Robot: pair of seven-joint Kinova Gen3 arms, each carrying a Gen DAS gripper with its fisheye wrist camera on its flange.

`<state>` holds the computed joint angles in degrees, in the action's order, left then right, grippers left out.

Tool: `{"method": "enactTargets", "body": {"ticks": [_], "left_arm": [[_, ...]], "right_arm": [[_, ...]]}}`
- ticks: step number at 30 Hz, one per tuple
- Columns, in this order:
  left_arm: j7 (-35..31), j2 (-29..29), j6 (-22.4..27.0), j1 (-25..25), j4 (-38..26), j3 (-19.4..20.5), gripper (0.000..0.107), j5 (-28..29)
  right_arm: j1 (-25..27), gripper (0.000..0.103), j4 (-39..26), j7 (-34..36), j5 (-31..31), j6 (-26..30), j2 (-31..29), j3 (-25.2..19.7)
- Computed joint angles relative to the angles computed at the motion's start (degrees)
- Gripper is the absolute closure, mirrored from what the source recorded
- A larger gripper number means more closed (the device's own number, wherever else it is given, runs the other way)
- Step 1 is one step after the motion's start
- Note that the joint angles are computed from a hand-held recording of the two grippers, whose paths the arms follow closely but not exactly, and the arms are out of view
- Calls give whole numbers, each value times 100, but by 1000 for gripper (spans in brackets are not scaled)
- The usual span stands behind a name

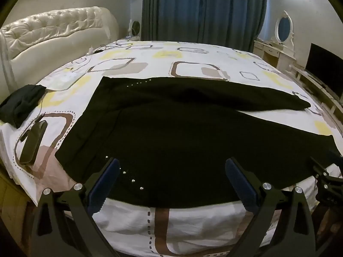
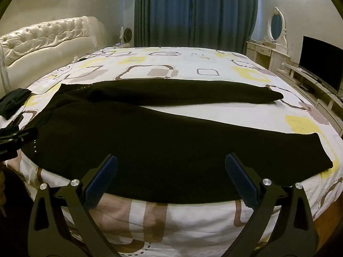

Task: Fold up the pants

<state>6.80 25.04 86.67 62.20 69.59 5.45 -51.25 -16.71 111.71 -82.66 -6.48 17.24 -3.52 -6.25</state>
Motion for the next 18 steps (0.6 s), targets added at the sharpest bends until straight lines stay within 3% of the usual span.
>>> {"method": "enactTargets", "body": {"ticks": [18], "left_arm": [[-96, 48, 63, -39, -19, -3, 9, 70]], "right_arm": [[-14, 2, 22, -90, 63, -12, -2, -13]]}}
